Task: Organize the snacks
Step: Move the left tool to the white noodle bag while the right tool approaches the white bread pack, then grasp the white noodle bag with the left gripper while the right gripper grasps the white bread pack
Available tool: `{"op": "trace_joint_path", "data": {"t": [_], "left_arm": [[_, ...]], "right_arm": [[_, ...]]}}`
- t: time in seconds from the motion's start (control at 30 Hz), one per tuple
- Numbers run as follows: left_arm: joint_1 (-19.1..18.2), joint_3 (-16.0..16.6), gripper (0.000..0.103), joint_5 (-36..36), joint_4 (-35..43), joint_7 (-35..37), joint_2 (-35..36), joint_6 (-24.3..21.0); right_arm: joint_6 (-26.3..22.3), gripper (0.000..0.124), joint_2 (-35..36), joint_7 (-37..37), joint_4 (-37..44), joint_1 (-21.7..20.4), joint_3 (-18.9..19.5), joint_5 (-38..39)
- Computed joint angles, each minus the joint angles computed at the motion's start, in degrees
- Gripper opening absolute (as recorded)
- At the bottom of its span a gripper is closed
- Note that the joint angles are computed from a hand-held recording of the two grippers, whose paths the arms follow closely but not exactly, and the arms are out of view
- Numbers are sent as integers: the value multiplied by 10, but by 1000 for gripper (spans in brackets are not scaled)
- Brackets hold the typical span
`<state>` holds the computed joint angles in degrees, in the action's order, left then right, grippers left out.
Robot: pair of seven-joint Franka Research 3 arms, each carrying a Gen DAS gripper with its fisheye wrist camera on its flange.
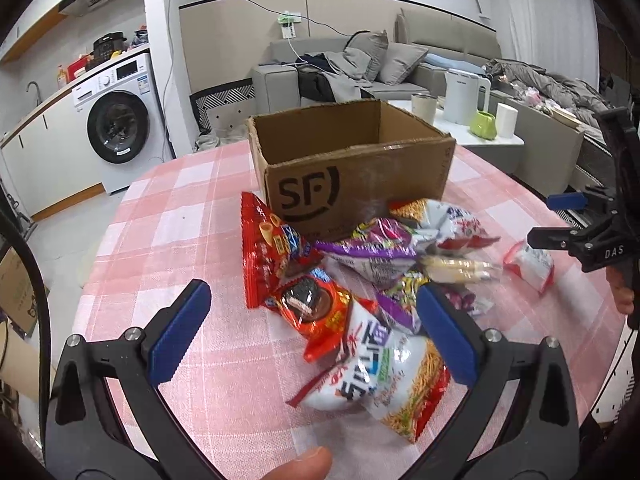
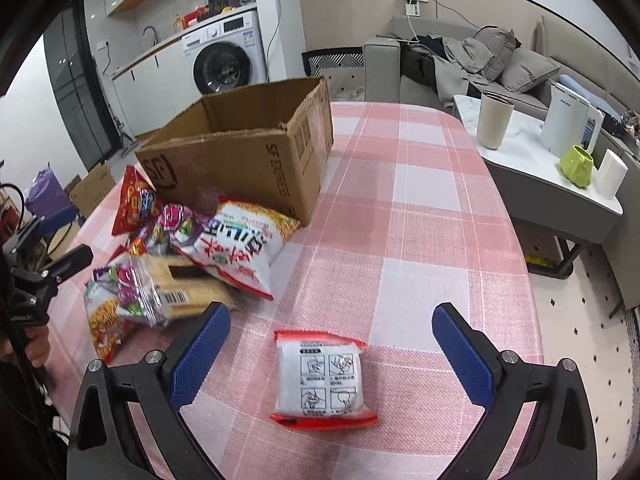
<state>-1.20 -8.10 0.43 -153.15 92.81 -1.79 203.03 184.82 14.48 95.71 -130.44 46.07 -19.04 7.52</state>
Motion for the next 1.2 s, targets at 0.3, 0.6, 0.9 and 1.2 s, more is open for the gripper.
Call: {"op": "trace_joint_path", "data": {"t": [0.3,0.6,0.9,1.2], "left_arm": [[-1,4,102,51,-8,-25,7,-9],[2,12,102,149,-4,-54,6,-41],[32,36,102,395,29,-242,21,-63],[94,11,96,684,90,-477,43,-82]], "right_arm": [[-37,102,6,16,5,-34,26,-45],[-44,102,5,-18,3,-155,149,-36],[-66,101,7,-113,6,-241,249,38],[-79,76,13,-125,11,-215,227,36]]}}
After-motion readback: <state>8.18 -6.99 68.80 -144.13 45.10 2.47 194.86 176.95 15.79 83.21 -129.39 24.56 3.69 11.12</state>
